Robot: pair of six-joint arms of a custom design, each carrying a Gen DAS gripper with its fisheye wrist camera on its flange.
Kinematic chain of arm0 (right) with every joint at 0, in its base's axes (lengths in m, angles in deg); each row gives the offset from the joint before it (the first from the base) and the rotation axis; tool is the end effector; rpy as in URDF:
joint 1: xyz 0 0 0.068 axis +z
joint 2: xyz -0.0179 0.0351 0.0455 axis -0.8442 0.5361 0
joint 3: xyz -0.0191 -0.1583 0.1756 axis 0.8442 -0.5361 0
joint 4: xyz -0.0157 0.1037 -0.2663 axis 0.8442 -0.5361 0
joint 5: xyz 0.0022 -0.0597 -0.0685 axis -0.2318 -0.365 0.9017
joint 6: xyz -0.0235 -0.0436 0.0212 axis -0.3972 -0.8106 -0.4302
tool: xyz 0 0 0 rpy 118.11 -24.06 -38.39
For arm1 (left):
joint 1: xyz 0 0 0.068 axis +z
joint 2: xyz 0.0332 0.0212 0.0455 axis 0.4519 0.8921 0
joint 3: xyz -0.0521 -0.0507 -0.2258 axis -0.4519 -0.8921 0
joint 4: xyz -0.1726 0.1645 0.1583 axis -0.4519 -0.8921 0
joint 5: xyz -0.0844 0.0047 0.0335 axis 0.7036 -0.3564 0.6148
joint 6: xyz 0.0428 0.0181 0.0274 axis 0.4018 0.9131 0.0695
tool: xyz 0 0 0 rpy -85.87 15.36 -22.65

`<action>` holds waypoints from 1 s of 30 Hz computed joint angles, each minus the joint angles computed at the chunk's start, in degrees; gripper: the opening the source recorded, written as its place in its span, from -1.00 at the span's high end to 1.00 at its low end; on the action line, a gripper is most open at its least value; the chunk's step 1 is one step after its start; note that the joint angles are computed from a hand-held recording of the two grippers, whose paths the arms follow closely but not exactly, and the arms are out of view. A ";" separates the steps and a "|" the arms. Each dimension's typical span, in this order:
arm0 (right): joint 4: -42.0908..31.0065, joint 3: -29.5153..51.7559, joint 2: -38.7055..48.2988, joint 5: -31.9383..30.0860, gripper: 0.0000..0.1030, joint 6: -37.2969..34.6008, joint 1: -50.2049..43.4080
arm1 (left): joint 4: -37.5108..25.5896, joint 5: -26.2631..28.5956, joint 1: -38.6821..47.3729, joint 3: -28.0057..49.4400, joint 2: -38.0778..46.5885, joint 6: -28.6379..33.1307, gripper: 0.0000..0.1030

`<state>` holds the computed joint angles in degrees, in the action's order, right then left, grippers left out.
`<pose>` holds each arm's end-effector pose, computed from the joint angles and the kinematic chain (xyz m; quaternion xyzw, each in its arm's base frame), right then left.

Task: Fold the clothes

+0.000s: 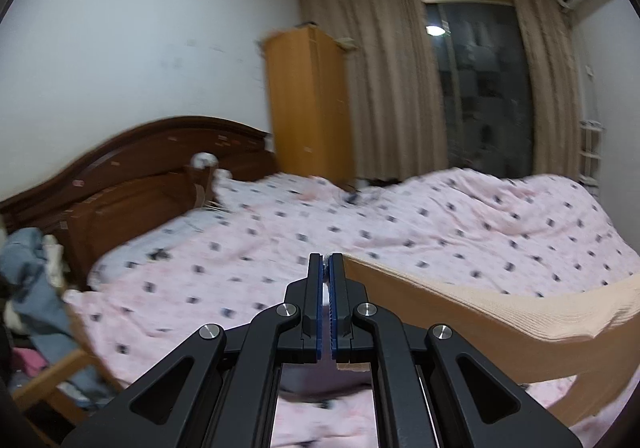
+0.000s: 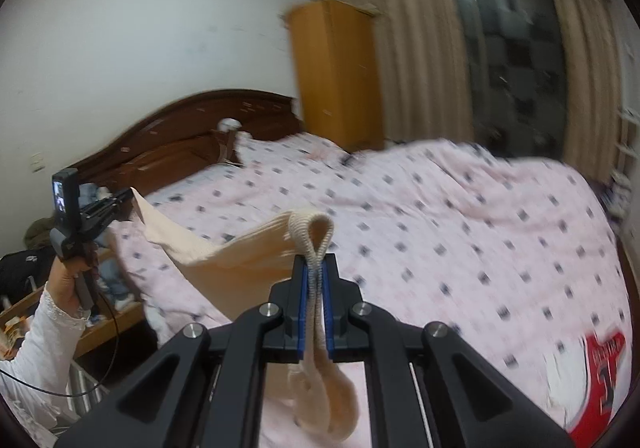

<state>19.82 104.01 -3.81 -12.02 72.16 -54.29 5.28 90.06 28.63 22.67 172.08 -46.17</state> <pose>0.1912 0.0151 0.3868 -0.0067 0.8506 0.0905 0.5179 0.3944 0.0089 0.2897 0.0651 0.7966 0.0117 0.6008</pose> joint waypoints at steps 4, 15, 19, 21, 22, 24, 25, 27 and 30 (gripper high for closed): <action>-3.19 -7.34 -5.69 -11.83 0.85 -5.03 -18.68 | 0.11 -2.29 -7.77 1.26 4.19 -0.50 0.96; -0.27 -11.51 8.42 -27.55 0.85 -18.60 -50.32 | -4.01 -8.45 -20.93 14.76 19.61 -3.69 0.96; 4.82 -10.43 18.17 -25.61 0.85 -17.26 -49.98 | -7.78 -9.51 -21.73 21.91 26.73 -3.70 0.96; 7.35 -9.57 24.09 -24.45 0.85 -16.77 -49.53 | -10.13 -9.82 -21.91 26.18 30.92 -3.45 0.96; 8.48 -8.84 27.24 -23.89 0.85 -16.53 -49.32 | -11.12 -10.00 -22.00 28.15 32.90 -3.28 0.96; 11.20 -6.96 34.35 -22.14 0.85 -16.16 -48.28 | -13.59 -10.71 -22.45 32.99 37.46 -2.80 0.96; 12.22 -6.16 37.01 -21.19 0.85 -15.86 -47.66 | -14.77 -11.10 -22.75 35.40 39.58 -2.72 0.96; 14.24 -3.64 43.29 -19.44 0.85 -15.28 -46.49 | -17.53 -11.67 -23.26 41.24 44.54 -2.70 0.96; 16.46 0.34 50.98 -17.38 0.85 -14.40 -44.89 | -21.58 -12.71 -23.71 50.42 51.82 -2.72 0.96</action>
